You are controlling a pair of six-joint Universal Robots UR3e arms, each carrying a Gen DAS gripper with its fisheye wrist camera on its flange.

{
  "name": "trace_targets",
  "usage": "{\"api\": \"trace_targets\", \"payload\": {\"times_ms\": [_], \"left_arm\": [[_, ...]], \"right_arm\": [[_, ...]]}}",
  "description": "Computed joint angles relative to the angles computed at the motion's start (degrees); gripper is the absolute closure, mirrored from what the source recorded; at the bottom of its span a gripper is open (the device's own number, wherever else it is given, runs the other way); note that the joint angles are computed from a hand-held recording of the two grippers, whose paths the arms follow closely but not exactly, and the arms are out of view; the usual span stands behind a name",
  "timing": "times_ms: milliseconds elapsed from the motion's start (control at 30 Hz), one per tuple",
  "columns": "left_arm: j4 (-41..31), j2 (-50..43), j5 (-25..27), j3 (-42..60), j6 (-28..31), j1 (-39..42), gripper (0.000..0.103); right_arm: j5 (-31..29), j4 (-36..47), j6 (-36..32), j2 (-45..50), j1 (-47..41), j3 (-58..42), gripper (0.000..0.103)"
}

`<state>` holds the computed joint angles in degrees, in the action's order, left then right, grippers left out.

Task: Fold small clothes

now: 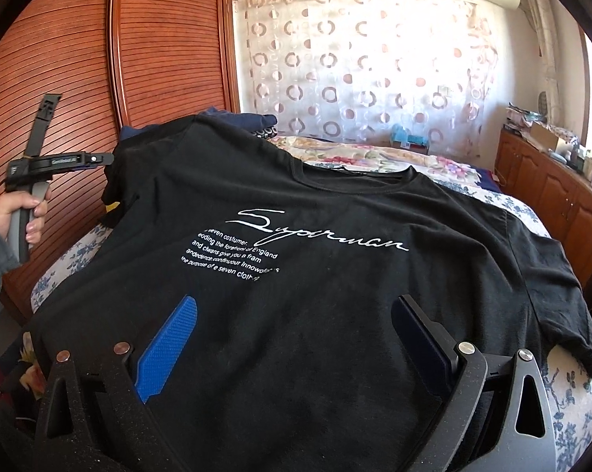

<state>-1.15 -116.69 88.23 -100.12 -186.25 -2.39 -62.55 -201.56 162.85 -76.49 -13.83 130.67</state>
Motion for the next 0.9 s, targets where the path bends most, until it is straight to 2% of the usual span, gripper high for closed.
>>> {"api": "trace_targets", "payload": {"times_ms": [167, 267, 333, 400, 433, 467, 533, 667, 900], "left_arm": [[-0.38, -2.63, -1.65, 0.3, 0.71, 0.23, 0.041], [0.28, -3.19, -3.17, 0.06, 1.35, 0.97, 0.048], [0.18, -3.12, -4.69, 0.25, 1.99, 1.7, 0.061], [-0.17, -2.83, -6.17, 0.4, 2.64, 2.39, 0.068], [-0.42, -2.54, -6.66, 0.33, 3.05, 2.53, 0.082], [-0.42, -2.21, -6.78, 0.14, 3.29, 2.71, 0.084], [-0.32, -1.48, -5.96, -0.27, 3.6, 2.44, 0.097], [1.87, 0.55, -5.85, -2.2, 3.12, 2.06, 0.1], [1.19, 5.37, -7.14, -2.35, 4.14, 0.49, 0.102]], "right_arm": [[0.74, -1.43, 0.01, 1.07, -0.63, 0.33, 0.004], [0.8, -1.05, -0.42, 0.82, -0.69, 0.43, 0.004], [0.55, -1.03, -0.56, 0.66, -0.5, 0.57, 0.004], [0.4, -1.28, -0.55, 0.61, -0.41, 0.88, 0.004], [0.37, -1.17, -0.51, 0.46, -0.37, 0.94, 0.004], [0.29, -1.58, -0.39, 0.5, -0.28, 1.26, 0.004], [0.73, -0.75, -0.58, -0.04, -0.72, 1.22, 0.004], [1.48, -0.73, -0.86, -0.56, -1.35, 1.98, 0.004], [1.86, 0.32, -1.11, -1.32, -1.78, 2.05, 0.004]]}}
